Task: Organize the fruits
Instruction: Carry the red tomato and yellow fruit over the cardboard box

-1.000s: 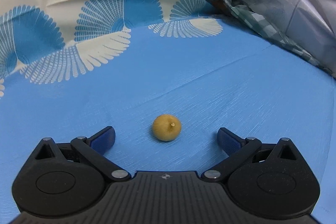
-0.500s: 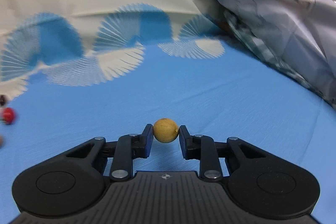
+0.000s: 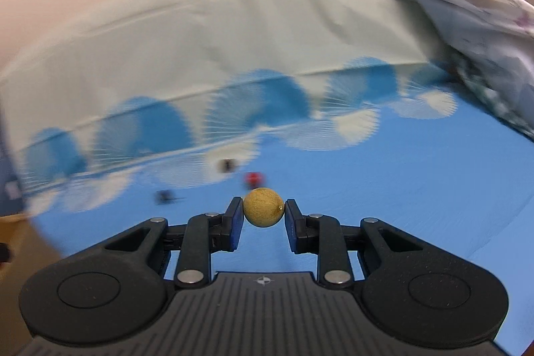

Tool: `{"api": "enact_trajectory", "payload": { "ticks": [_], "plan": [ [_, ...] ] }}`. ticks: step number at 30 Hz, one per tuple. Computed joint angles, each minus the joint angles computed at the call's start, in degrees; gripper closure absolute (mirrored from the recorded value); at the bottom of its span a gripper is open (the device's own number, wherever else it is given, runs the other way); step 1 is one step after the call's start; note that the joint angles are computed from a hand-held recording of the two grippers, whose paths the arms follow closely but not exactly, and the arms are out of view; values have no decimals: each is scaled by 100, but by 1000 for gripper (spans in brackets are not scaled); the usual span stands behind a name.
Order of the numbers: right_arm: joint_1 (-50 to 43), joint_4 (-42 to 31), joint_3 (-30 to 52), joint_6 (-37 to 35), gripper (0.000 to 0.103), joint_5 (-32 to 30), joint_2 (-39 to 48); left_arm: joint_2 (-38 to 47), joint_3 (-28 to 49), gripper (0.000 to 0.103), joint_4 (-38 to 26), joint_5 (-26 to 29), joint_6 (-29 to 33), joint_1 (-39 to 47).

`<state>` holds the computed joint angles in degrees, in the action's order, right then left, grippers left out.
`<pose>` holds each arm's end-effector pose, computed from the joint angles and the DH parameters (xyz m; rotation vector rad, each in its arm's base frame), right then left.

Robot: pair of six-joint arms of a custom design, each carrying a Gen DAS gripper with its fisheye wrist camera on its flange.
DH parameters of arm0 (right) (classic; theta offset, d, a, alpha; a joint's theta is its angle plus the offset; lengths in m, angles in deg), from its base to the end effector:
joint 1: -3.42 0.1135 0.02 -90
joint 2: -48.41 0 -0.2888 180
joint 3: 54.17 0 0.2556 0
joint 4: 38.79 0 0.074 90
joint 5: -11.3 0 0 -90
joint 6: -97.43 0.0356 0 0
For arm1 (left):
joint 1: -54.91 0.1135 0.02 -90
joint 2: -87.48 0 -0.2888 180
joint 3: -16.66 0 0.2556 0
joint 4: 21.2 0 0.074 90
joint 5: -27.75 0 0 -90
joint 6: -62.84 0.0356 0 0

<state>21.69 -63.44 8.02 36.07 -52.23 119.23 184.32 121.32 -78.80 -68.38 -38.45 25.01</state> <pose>0.2579 0.0684 0.2898 0.4483 2.0355 -0.0019 0.3298 -0.1853 0.3515 0.3476 2.4174 -0.1921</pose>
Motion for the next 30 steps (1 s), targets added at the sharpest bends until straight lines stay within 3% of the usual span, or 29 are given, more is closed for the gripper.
{"api": "enact_trajectory", "payload": {
  "ticks": [7, 15, 21, 30],
  "plan": [
    [2658, -1484, 987, 1193, 75, 1130, -25, -1915, -1089, 68, -803, 152, 508, 783],
    [4907, -2803, 2487, 2296, 75, 1686, 1051, -3402, -1753, 68, -1687, 1043, 1437, 2443],
    [5834, -3490, 3602, 2710, 75, 2002, 1964, -4118, -2055, 68, -2189, 2094, 2550, 4146],
    [6416, -4205, 4768, 2737, 75, 2496, 2725, -4340, -1930, 68, -3082, 3695, 4323, 6591]
  ]
}}
